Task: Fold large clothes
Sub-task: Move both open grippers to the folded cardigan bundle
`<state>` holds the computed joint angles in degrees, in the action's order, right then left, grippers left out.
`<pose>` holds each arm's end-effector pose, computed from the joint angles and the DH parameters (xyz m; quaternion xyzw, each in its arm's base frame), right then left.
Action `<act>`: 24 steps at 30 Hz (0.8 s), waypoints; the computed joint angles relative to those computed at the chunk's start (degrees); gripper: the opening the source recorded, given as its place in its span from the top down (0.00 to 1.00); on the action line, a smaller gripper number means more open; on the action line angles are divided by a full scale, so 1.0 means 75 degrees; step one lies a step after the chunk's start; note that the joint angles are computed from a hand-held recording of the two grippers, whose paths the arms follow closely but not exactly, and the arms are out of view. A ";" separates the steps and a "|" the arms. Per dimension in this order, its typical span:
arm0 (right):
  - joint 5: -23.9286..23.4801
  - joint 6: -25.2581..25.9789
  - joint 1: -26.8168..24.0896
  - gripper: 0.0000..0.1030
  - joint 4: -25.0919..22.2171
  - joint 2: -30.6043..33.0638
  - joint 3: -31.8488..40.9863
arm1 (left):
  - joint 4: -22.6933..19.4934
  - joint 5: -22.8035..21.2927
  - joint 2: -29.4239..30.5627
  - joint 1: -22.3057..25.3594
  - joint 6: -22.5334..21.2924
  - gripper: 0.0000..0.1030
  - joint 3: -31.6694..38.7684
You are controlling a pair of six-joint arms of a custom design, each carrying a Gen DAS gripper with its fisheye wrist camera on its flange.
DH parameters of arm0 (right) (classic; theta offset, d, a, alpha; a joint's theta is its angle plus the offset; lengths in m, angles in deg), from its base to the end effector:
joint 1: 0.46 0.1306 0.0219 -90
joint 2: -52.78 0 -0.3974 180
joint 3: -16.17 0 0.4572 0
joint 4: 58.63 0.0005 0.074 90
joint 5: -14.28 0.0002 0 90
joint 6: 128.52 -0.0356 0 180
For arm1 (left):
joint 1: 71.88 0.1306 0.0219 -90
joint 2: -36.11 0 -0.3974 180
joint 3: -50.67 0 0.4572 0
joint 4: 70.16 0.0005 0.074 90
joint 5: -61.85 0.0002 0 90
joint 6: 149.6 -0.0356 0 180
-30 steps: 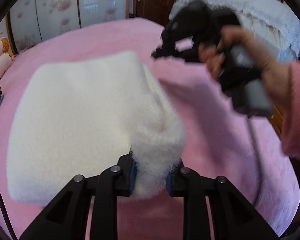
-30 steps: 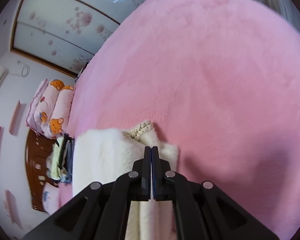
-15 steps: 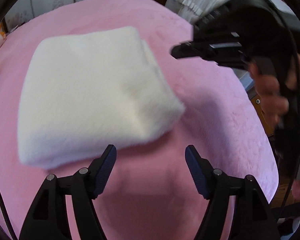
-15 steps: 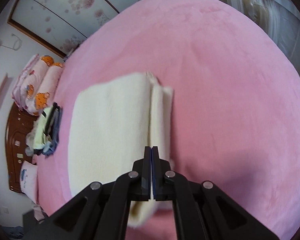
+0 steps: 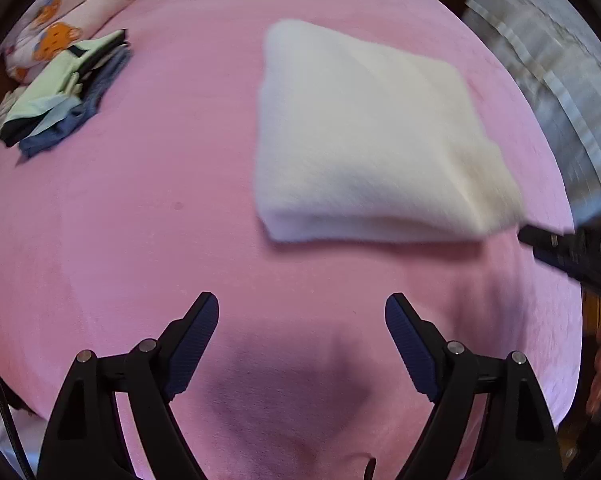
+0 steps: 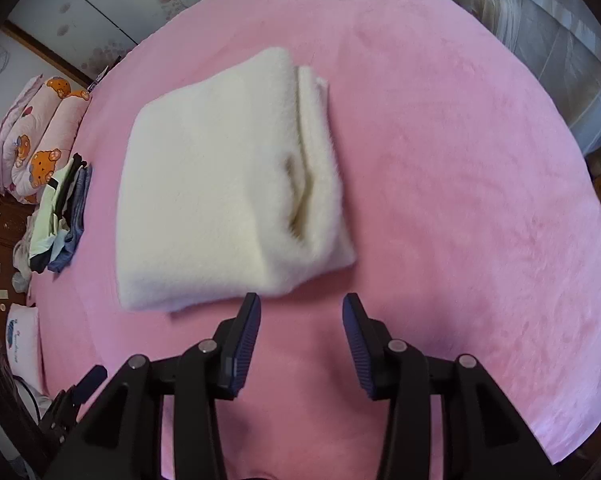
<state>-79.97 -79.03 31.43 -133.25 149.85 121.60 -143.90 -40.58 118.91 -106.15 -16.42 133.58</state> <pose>0.4803 0.3014 0.4911 0.0659 0.9758 0.1507 0.1444 0.3840 -0.2530 0.4213 -0.0918 0.9798 -0.0049 0.1775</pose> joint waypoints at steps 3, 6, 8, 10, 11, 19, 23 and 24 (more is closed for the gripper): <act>0.0097 0.0068 0.0126 0.55 -0.0230 0.0027 0.0087 | 0.0058 -0.0010 0.0069 0.0186 0.0213 0.16 0.0189; 0.0177 0.0241 0.0207 0.48 -0.0388 0.0070 0.0225 | 0.0154 -0.0111 0.0119 0.0336 0.0228 0.15 0.0336; 0.0238 0.0408 0.0271 0.42 -0.0506 0.0137 0.0379 | 0.0172 -0.0126 0.0409 0.0391 0.0216 0.15 0.0653; 0.0335 0.0641 0.0306 0.39 -0.0583 0.0204 0.0538 | 0.0035 -0.0026 0.0479 0.0448 0.0217 0.14 0.0804; 0.0375 0.0761 0.0319 0.37 -0.0626 0.0240 0.0625 | -0.0071 -0.0006 0.0531 0.0466 0.0182 0.14 0.0891; 0.0446 0.1243 0.0352 0.31 -0.1119 0.0616 0.1383 | -0.0553 0.0107 0.0802 0.0449 -0.0125 0.14 0.1451; 0.0591 0.1397 0.0366 0.31 -0.1197 0.0738 0.1573 | -0.0542 0.0063 0.0906 0.0413 -0.0149 0.14 0.1619; 0.0595 0.1413 0.0367 0.31 -0.1214 0.0761 0.1599 | -0.0549 0.0067 0.0936 0.0407 -0.0150 0.14 0.1658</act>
